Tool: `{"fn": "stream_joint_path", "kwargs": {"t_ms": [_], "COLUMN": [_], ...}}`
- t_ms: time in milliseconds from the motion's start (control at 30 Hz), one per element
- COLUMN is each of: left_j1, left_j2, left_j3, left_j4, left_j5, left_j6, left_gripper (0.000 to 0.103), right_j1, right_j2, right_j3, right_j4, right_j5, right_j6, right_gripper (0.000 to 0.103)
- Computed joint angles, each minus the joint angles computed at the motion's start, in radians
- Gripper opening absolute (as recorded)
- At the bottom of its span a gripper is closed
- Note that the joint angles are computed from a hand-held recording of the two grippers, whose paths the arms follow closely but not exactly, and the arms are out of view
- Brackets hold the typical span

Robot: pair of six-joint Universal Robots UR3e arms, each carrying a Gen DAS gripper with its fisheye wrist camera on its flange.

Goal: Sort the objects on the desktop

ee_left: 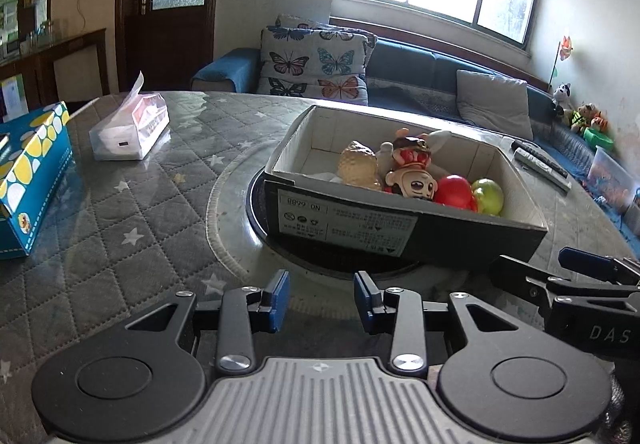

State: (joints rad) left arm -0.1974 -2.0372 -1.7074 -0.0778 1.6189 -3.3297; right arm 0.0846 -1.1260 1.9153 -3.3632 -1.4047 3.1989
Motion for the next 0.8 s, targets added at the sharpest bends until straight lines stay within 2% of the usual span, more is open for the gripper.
{"fn": "stream_joint_path", "kwargs": {"t_ms": [233,800], "left_j1": [-0.055,-0.119], "left_j2": [0.014,0.041], "left_j3": [-0.035,-0.108], "left_j4": [0.012,0.038], "left_j5": [0.09,0.181], "left_j6": [0.009,0.026], "left_gripper": [0.039,0.039], "right_j1": [0.005,0.032], "right_j2": [-0.036,-0.08], "right_j3": [0.091,0.198], "right_j4": [-0.05,-0.112], "right_j5": [-0.002,-0.023], "right_j6": [0.014,0.014], "right_gripper": [0.103,0.103]}}
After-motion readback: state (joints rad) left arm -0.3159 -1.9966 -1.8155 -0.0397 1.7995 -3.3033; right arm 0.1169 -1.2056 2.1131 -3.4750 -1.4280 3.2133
